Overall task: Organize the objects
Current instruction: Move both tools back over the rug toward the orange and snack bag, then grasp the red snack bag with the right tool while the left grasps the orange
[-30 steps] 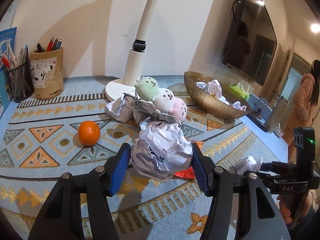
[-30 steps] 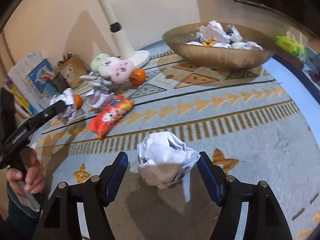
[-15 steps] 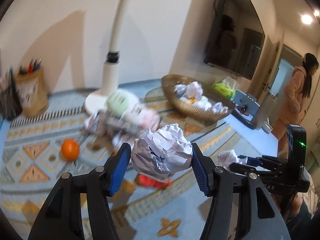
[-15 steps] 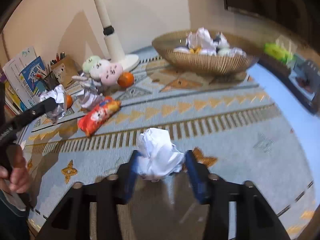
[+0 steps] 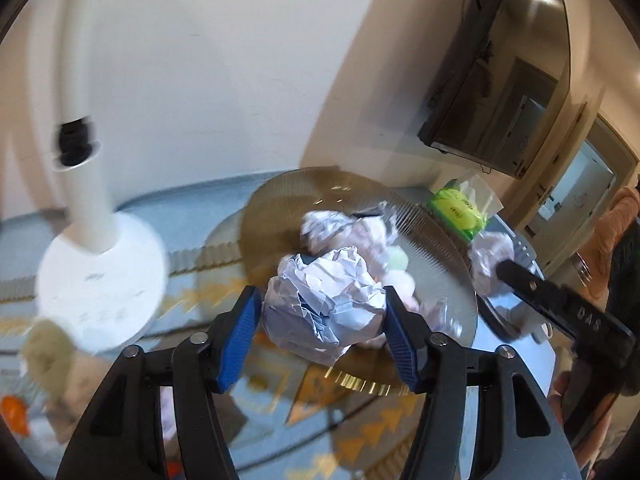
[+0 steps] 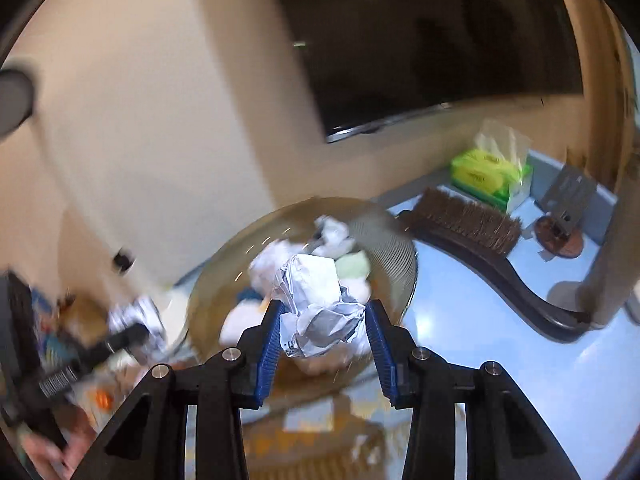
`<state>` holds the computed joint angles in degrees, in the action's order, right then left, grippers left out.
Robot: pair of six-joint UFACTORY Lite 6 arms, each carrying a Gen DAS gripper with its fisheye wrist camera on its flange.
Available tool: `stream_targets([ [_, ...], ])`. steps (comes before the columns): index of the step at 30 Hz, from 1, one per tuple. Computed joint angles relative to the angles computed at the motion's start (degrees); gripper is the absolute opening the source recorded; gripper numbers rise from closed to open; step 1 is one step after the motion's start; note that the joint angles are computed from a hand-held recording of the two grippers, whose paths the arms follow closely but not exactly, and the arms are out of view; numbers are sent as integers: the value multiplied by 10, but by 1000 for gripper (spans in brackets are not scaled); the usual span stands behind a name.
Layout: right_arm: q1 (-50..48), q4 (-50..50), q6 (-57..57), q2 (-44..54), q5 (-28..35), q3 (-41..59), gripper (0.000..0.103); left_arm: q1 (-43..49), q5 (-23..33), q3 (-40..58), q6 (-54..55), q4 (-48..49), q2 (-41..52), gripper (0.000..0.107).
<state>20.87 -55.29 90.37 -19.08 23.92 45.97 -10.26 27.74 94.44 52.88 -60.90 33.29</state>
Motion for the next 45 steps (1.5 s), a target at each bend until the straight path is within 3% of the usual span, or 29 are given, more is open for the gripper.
stream_targets([
  [3, -83, 55, -75, 60, -81, 45, 43, -18, 2, 48, 0, 7, 33, 85],
  [6, -111, 104, -147, 115, -93, 101, 64, -6, 13, -11, 70, -42, -17, 85],
  [10, -113, 112, -154, 73, -114, 64, 64, 36, 41, -129, 170, -104, -130, 85],
  [15, -28, -17, 1, -6, -76, -8, 64, 152, 118, -303, 262, -138, -323, 86],
  [17, 33, -15, 16, -41, -38, -27, 65, 238, 176, -376, 310, -141, -396, 87],
  [19, 122, -53, 80, -67, -1, -51, 66, 326, 226, -434, 364, -145, -436, 102],
  [20, 174, -78, 119, -68, 19, -61, 67, 383, 246, -473, 411, -162, -448, 102],
  [23, 298, -149, 240, -8, 66, -65, 85, 483, 211, -543, 511, -209, -422, 102],
  [28, 376, -217, 367, 167, 124, -15, 87, 551, 164, -525, 602, -246, -291, 102],
  [36, 377, -155, 299, 269, 159, 49, 89, 517, 116, -519, 603, -250, -265, 102],
  [43, 374, -113, 250, 309, 177, 87, 89, 546, 155, -454, 507, -179, -199, 102],
  [45, 362, -95, 229, 317, 158, 95, 89, 541, 189, -388, 422, -103, -142, 102],
])
